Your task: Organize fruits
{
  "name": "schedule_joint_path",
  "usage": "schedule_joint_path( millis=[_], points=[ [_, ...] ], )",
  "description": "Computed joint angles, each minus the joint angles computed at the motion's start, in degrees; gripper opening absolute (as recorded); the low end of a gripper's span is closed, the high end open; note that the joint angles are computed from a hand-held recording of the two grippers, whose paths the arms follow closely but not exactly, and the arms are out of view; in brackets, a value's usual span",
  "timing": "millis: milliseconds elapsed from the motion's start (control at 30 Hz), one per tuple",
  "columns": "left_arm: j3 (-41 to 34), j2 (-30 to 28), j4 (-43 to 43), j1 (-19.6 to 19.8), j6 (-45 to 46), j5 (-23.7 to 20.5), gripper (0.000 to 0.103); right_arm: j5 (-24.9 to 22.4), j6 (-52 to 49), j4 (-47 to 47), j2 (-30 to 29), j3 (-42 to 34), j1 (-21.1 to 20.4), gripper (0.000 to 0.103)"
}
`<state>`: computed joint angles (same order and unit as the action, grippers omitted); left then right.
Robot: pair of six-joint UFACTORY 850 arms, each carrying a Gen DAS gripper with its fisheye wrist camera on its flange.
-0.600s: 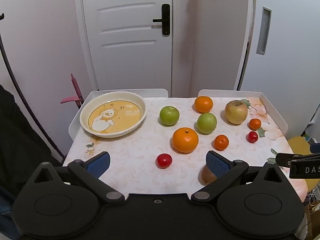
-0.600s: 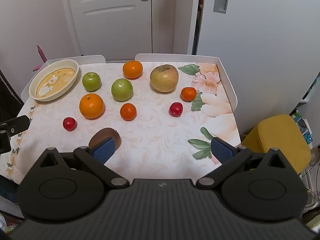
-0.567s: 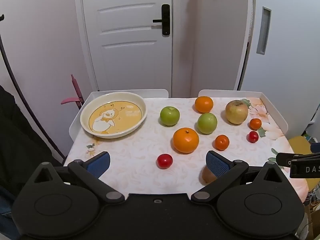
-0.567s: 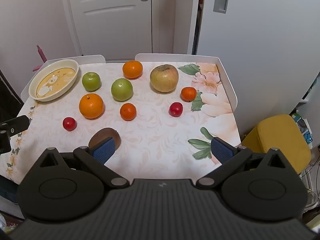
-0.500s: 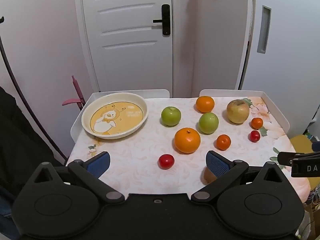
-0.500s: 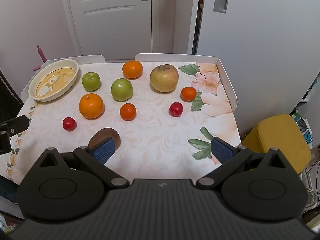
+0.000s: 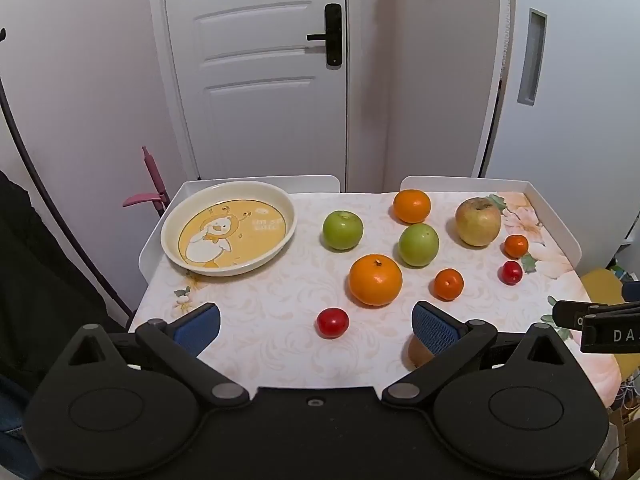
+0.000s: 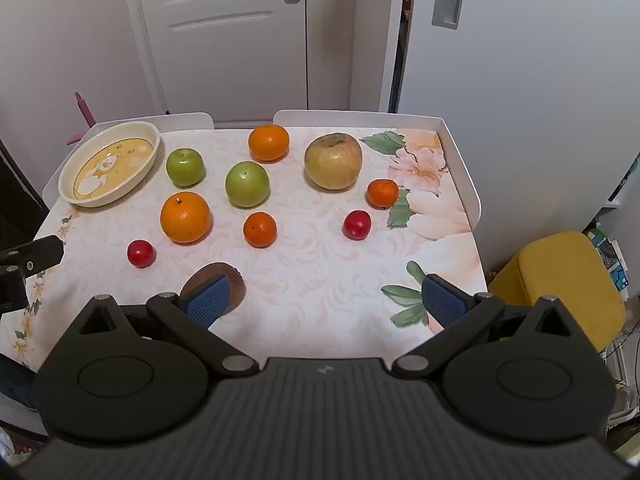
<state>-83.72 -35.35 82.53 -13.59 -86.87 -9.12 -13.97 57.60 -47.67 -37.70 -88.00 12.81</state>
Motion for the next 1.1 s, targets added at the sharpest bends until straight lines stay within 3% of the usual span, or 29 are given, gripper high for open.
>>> schedule_joint_path(
  millis=[433,1100],
  points=[
    [-0.9,-0.6,-5.5,-0.1,6.2,-0.4,0.103,-0.1,-2.4,2.1,-0.5,-0.9,0.1,0.103],
    [-2.1,-1.4,-7.6,-0.1,8.3,-0.7,0.103,-0.2,-2.8,2.4,-0.7,-1.4,0.1,0.103]
  ],
)
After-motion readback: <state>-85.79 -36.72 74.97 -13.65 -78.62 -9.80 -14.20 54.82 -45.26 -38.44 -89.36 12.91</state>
